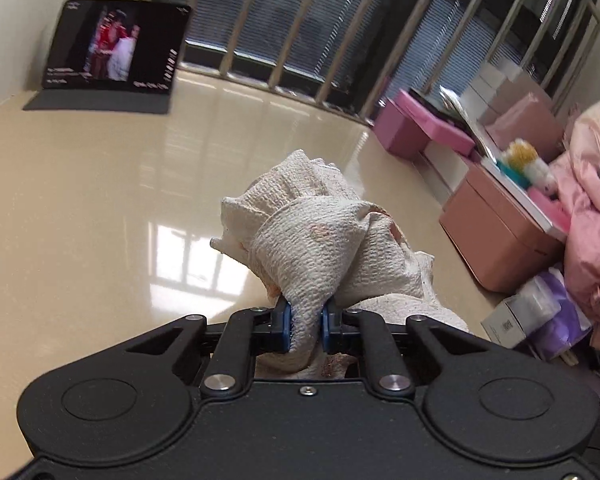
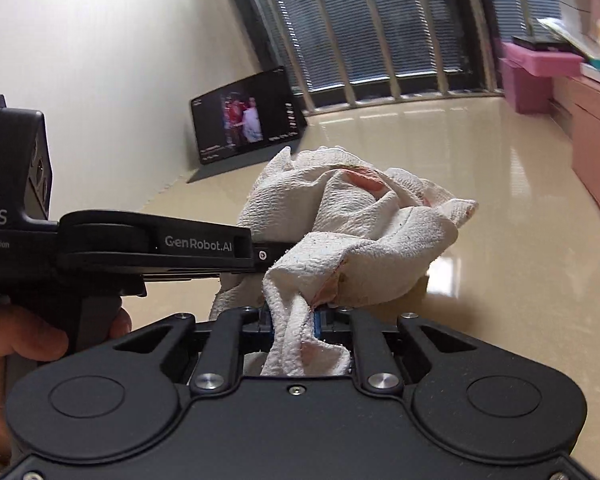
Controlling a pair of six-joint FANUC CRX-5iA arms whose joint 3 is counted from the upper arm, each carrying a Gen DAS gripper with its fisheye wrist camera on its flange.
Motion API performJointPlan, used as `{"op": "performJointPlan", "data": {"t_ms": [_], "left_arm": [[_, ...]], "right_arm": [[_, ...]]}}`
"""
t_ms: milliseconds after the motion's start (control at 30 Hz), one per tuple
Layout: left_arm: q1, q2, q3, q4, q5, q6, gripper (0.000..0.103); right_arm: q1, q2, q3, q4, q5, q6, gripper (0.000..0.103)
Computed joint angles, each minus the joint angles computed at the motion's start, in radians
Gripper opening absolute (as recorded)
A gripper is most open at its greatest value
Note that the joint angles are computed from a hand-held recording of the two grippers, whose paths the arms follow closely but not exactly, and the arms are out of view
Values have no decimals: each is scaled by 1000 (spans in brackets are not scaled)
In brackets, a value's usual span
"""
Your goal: Fold clothes
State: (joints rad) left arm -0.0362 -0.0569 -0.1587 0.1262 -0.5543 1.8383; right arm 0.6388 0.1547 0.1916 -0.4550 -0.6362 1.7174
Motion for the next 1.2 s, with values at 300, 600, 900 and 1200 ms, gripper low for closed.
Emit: {"op": "performJointPlan", "data": {"t_ms": [300,600,900,1200], "left_arm": [[375,-136,-46,5,-122,-112,14],[566,-66,-53,-4,-179,-208,24],[499,-180,-103,-195,-81,-161,103],[259,-398,-161,-478,-114,150,103]], "right_arm": [[220,261,318,-55,-13,-14,16],[351,466,471,97,-37,-120,30],[337,315,297,269,-39,-109,91],[293,17,-47,364,34,-243,94]]}}
